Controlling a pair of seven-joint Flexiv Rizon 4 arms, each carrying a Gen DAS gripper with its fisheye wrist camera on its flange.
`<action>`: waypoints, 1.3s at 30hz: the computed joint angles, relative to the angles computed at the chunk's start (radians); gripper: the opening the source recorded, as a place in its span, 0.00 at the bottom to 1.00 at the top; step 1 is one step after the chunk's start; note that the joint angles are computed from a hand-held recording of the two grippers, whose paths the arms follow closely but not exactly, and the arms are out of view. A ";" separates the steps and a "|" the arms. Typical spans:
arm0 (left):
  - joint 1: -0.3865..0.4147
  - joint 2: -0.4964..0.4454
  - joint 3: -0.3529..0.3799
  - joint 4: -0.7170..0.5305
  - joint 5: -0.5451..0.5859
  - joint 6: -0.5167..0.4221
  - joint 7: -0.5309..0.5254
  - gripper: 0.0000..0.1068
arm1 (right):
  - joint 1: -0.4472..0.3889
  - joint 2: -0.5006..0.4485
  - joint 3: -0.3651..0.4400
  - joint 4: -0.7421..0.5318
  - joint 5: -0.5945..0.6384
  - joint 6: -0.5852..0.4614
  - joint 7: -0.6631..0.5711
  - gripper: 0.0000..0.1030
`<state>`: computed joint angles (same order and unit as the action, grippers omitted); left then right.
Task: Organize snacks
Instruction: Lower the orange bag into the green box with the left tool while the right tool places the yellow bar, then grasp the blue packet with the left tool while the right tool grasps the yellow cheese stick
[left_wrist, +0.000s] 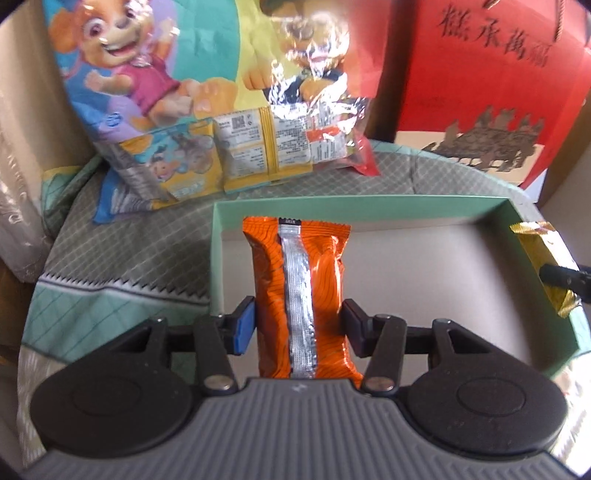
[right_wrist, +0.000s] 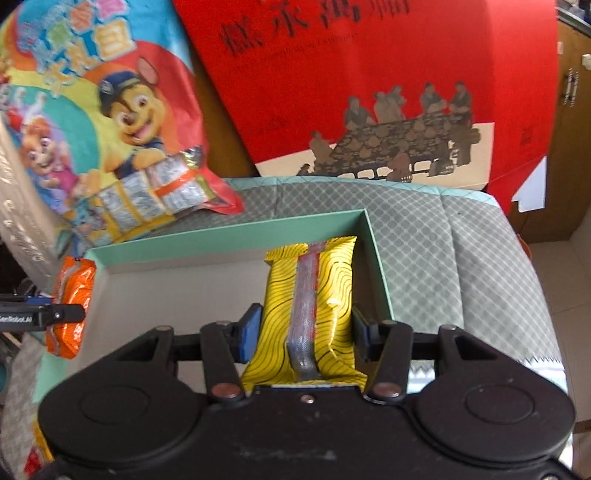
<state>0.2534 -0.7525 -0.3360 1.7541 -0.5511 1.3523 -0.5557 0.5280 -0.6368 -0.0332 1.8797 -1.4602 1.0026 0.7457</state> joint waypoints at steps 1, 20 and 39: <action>-0.018 -0.017 0.016 -0.023 0.009 -0.001 -0.010 0.46 | -0.011 -0.019 -0.006 -0.017 0.000 0.017 -0.015 0.48; 0.133 -0.012 -0.162 0.087 0.076 0.125 -0.024 0.96 | 0.003 -0.030 -0.001 -0.028 -0.125 -0.021 0.138 1.00; 0.674 0.144 -0.535 0.606 0.297 0.213 0.022 0.96 | 0.213 0.045 0.117 0.073 0.106 -0.174 0.185 1.00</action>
